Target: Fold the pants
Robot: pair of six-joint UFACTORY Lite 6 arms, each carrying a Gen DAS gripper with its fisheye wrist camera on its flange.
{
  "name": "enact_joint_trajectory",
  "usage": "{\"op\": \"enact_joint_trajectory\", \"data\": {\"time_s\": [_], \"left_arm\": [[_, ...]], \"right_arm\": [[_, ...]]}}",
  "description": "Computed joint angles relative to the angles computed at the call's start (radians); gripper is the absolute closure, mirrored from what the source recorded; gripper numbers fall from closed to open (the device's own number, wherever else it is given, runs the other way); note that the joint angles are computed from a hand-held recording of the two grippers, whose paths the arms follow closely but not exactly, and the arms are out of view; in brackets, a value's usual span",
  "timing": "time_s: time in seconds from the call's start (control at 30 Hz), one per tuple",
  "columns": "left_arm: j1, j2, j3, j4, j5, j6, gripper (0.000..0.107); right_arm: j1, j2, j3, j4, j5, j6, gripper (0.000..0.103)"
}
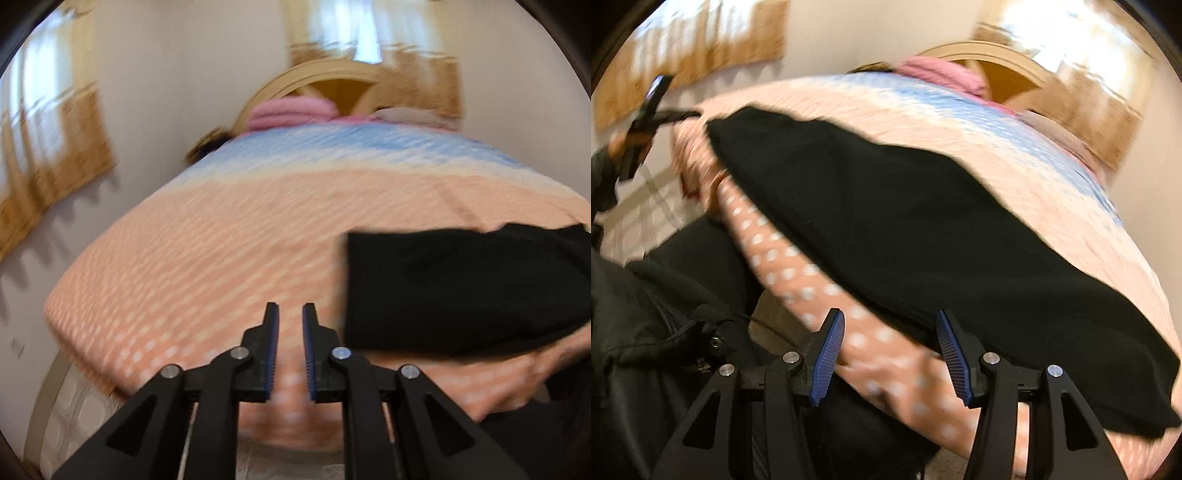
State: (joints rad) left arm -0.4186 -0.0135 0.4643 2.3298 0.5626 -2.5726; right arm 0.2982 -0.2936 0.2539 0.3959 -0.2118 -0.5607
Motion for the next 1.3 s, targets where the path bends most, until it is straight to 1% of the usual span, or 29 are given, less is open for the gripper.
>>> {"op": "enact_joint_trajectory", "data": {"time_s": [0.03,0.07,0.1,0.13,0.23,0.33,0.4,0.47,0.5,0.53,0.57,0.6,0.63,0.67,0.7,0.73,0.8,0.83,0.87,0.9,0.97,1.0,1.03,1.07,1.1,1.17,1.23,1.3], "left_arm": [[-0.085,0.001,0.035,-0.08,0.009,0.076,0.076],[-0.175,0.021,0.087,-0.16,0.024,0.155,0.059],[-0.243,0.043,0.132,-0.209,0.037,0.204,0.051],[-0.312,0.082,0.194,-0.238,0.041,0.243,0.045],[-0.451,0.24,0.422,-0.284,-0.018,0.335,0.045],[-0.553,0.45,0.692,-0.353,-0.11,0.461,0.045],[-0.608,0.594,0.869,-0.455,-0.165,0.635,0.046],[-0.636,0.703,1.005,-0.619,-0.2,0.825,0.048],[-0.639,0.729,1.043,-0.684,-0.222,0.888,0.049],[-0.647,0.747,1.063,-0.722,-0.233,0.922,0.05],[-0.666,0.751,1.065,-0.753,-0.23,0.949,0.05],[-0.687,0.77,1.091,-0.797,-0.225,1.009,0.05],[-0.69,0.795,1.138,-0.86,-0.228,1.088,0.05],[-0.696,0.812,1.17,-0.916,-0.233,1.149,0.05],[-0.699,0.838,1.222,-1.01,-0.247,1.253,0.052],[-0.705,0.862,1.261,-1.083,-0.252,1.337,0.053],[-0.721,0.925,1.354,-1.253,-0.251,1.546,0.061],[-0.724,0.956,1.394,-1.337,-0.243,1.649,0.064],[-0.724,0.983,1.429,-1.401,-0.233,1.726,0.071],[-0.723,1.014,1.46,-1.43,-0.226,1.764,0.074],[-0.716,0.996,1.43,-1.401,-0.25,1.735,0.074],[-0.711,0.979,1.412,-1.414,-0.257,1.745,0.076],[-0.711,0.966,1.397,-1.399,-0.262,1.727,0.084],[-0.708,0.947,1.372,-1.385,-0.273,1.712,0.095],[-0.709,0.94,1.361,-1.375,-0.274,1.696,0.095],[-0.709,0.912,1.317,-1.298,-0.286,1.607,0.096],[-0.703,0.899,1.297,-1.32,-0.312,1.61,0.096],[-0.697,0.917,1.325,-1.383,-0.329,1.686,0.096]], "right_arm": [[-0.067,-0.06,-0.024,-0.105,0.028,0.095,0.049],[-0.128,-0.102,-0.038,-0.209,0.047,0.191,0.049],[-0.207,-0.153,-0.052,-0.314,0.066,0.283,0.049],[-0.256,-0.165,-0.053,-0.419,0.066,0.38,0.049],[-0.421,-0.222,-0.056,-0.733,0.067,0.679,0.049],[-0.588,-0.272,-0.067,-1.047,0.017,0.981,0.049],[-0.716,-0.277,-0.066,-1.256,-0.055,1.175,0.049],[-0.859,-0.256,-0.057,-1.464,-0.148,1.354,0.049],[-0.915,-0.247,-0.056,-1.526,-0.187,1.398,0.049],[-0.966,-0.223,-0.048,-1.546,-0.219,1.399,0.049],[-0.989,-0.187,-0.034,-1.524,-0.232,1.379,0.049],[-1.017,-0.124,-0.002,-1.529,-0.246,1.384,0.049],[-1.054,-0.091,0.019,-1.57,-0.267,1.413,0.049],[-1.085,-0.056,0.038,-1.57,-0.286,1.422,0.049],[-1.122,-0.03,0.056,-1.588,-0.306,1.451,0.049],[-1.173,-0.002,0.082,-1.648,-0.338,1.501,0.049],[-1.274,0.048,0.137,-1.748,-0.402,1.604,0.049],[-1.332,0.058,0.149,-1.782,-0.434,1.626,0.049],[-1.376,0.067,0.17,-1.795,-0.452,1.654,0.049],[-1.417,0.078,0.191,-1.808,-0.467,1.681,0.049],[-1.502,0.115,0.234,-1.841,-0.507,1.722,0.049],[-1.541,0.137,0.256,-1.851,-0.523,1.744,0.049],[-1.573,0.165,0.28,-1.859,-0.534,1.765,0.049],[-1.593,0.19,0.302,-1.874,-0.542,1.788,0.049],[-1.603,0.218,0.325,-1.899,-0.549,1.817,0.049],[-1.623,0.255,0.356,-1.966,-0.578,1.861,0.049],[-1.606,0.259,0.357,-2.002,-0.594,1.867,0.049],[-1.571,0.262,0.364,-2.034,-0.598,1.87,0.049]]}}
